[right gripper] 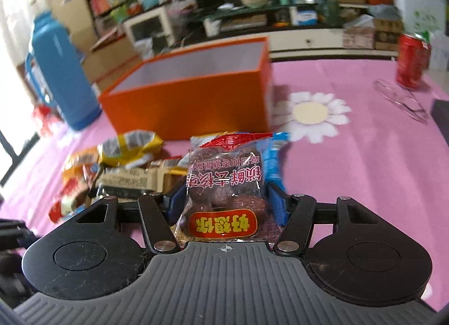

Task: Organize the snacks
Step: 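Carry the bread packet to the box with the left gripper while the right gripper carries a red-labelled date packet, then open both grippers to drop the packets into the orange box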

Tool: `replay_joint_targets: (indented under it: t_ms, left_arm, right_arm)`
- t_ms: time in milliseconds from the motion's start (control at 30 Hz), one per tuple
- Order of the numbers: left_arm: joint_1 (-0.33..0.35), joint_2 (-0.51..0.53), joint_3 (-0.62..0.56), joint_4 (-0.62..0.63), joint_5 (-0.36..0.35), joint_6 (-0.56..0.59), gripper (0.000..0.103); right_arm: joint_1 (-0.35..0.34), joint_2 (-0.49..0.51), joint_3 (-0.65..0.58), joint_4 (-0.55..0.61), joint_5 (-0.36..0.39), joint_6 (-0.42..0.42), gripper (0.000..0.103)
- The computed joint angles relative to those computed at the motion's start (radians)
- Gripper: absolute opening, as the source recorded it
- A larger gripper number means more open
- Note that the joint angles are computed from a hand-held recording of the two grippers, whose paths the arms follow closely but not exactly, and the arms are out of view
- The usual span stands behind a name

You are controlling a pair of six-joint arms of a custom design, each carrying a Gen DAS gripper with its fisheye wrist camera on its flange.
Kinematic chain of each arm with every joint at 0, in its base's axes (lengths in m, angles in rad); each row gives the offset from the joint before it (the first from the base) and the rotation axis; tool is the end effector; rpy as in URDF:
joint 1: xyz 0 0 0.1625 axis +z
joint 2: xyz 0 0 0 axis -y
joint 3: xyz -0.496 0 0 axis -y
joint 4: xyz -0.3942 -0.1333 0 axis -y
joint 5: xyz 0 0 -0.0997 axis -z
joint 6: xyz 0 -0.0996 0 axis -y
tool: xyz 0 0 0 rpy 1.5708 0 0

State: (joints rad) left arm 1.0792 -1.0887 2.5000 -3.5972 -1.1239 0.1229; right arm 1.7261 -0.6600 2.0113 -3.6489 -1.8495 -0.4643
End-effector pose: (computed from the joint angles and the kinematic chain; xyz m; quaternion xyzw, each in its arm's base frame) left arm -0.0455 -0.4586 0.1969 0.2171 0.9061 -0.3289 0.1535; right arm 0.1999 -0.5920 0.0766 0.2352 -0.8966 0.3278 0.1825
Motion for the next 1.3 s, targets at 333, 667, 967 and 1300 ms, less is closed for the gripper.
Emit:
replay_joint_targets:
  t_ms: [333,667,967,1300]
  left_arm:
    - [0.057,0.037,-0.342,0.062,0.115,0.124,0.061]
    - [0.187,0.242,-0.749,0.296,0.112,0.147,0.062]
    - [0.153,0.199,-0.59,0.027,0.177,0.271,0.084]
    - [0.063,0.097,-0.181,-0.222,0.358,0.195,0.098]
  right_arm:
    - [0.051,0.037,-0.25,0.1,0.067,0.007,0.042]
    - [0.055,0.291,-0.698,0.313,0.066,-0.025,0.043]
    - [0.055,0.305,-0.713,0.282,0.068,-0.053,0.087]
    - [0.016,0.116,-0.321,0.133,0.101,0.08,0.091]
